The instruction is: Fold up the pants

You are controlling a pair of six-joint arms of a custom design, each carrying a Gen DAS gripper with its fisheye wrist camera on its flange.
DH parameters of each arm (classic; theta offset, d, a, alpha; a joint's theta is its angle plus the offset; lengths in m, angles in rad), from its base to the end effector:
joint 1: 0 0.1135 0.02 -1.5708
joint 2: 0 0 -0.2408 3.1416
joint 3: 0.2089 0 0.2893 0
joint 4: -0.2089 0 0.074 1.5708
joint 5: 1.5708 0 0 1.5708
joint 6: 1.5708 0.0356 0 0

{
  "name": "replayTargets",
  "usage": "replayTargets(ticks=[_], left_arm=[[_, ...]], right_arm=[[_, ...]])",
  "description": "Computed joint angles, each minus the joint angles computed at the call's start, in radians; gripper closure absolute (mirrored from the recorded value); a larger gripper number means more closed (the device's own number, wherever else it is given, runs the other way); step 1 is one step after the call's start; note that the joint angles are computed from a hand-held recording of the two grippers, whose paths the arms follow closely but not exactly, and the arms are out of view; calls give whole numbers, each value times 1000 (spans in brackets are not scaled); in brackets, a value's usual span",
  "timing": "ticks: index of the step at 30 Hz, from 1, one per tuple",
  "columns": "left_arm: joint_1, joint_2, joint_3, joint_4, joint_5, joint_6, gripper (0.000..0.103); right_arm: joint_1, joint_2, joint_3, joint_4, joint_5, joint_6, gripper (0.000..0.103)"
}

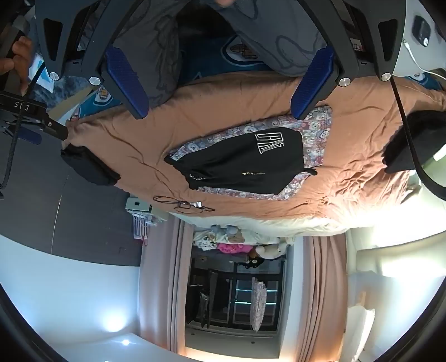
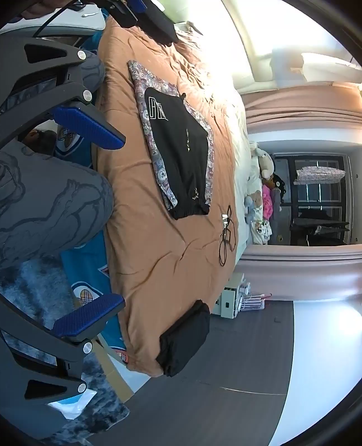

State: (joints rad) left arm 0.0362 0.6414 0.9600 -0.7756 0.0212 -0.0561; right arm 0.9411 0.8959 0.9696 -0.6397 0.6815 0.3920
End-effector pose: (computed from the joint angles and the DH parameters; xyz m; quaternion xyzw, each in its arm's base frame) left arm 0.1753 0.0056 0.3548 -0.0336 0.8482 -0.0143 0.5284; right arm 0.1554 0.1752 0.3277 -0.0690 0.8387 0.0504 0.5378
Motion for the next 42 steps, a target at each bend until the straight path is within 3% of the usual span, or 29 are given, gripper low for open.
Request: replayTargets(ticks=[4, 10, 14, 42], left_arm=[[13, -8, -5, 4, 33, -19, 0], [-115, -29, 2, -11, -81, -68, 0], [3, -52, -15, -7, 53, -35, 0], [46, -89, -44, -3, 92, -18, 0]], right_arm=[[-3, -9, 0, -7, -2, -4, 0], [13, -10, 2, -36, 30, 14, 0], [17, -2, 14, -43, 37, 18, 0], [31, -12, 8, -50, 60, 36, 0]])
